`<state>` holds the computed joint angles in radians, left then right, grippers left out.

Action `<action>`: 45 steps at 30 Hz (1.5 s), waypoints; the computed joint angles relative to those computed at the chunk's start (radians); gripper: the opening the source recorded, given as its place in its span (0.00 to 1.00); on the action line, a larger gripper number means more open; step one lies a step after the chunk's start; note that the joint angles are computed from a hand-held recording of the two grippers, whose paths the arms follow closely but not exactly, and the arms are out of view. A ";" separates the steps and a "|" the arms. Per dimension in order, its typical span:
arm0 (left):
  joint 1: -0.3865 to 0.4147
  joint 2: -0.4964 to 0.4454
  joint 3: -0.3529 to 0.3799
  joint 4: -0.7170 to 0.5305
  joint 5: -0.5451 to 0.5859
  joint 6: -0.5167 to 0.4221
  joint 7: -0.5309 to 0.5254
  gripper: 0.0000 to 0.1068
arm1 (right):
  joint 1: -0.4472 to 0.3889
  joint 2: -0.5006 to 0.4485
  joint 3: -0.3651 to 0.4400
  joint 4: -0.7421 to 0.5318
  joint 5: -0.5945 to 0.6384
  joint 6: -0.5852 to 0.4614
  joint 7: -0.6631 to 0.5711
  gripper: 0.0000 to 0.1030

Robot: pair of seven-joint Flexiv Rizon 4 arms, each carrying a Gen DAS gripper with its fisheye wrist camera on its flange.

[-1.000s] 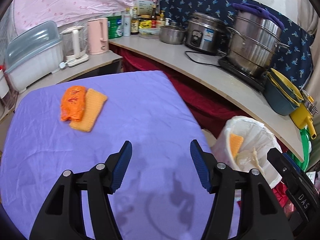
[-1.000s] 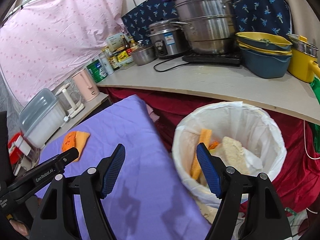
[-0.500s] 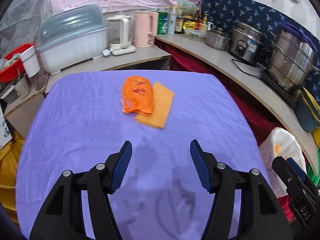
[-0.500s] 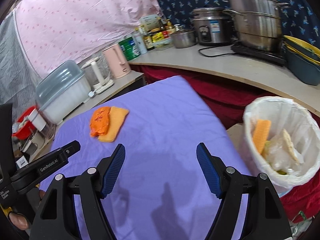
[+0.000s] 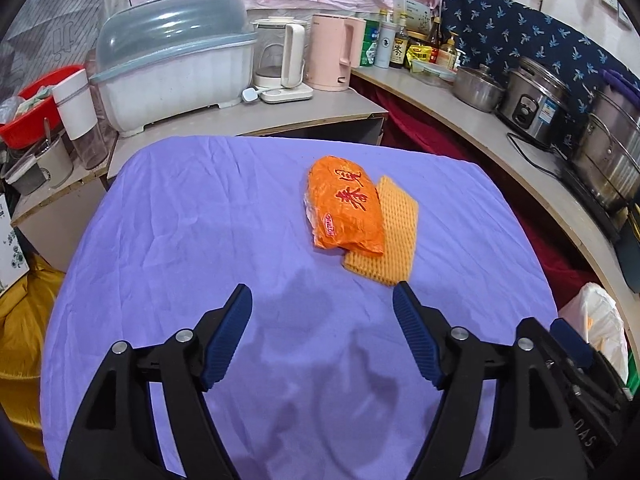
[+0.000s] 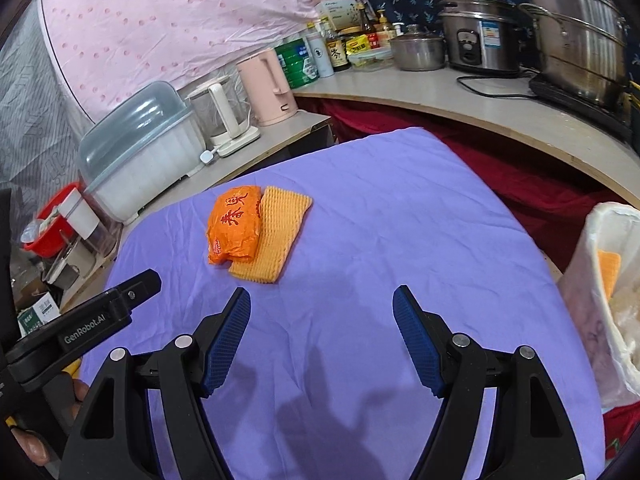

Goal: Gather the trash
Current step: 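Grasp the orange printed bag with the left gripper while the right grasps the mesh sleeve, then carry the orange bag and mesh sleeve over the trash bin with both tools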

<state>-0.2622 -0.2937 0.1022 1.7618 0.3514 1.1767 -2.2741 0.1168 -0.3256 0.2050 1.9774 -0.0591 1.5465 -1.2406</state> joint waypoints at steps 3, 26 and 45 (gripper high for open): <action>0.030 -0.037 -0.013 -0.025 -0.046 0.008 0.036 0.65 | 0.013 -0.042 -0.004 -0.042 -0.009 -0.011 0.003 0.69; 0.128 -0.336 -0.106 -0.269 -0.467 -0.033 0.372 0.31 | 0.003 -0.322 0.089 -0.385 0.030 -0.181 -0.116 0.54; 0.055 -0.230 -0.036 -0.178 -0.408 0.015 0.322 0.15 | -0.016 -0.253 0.111 -0.346 0.169 -0.173 -0.219 0.09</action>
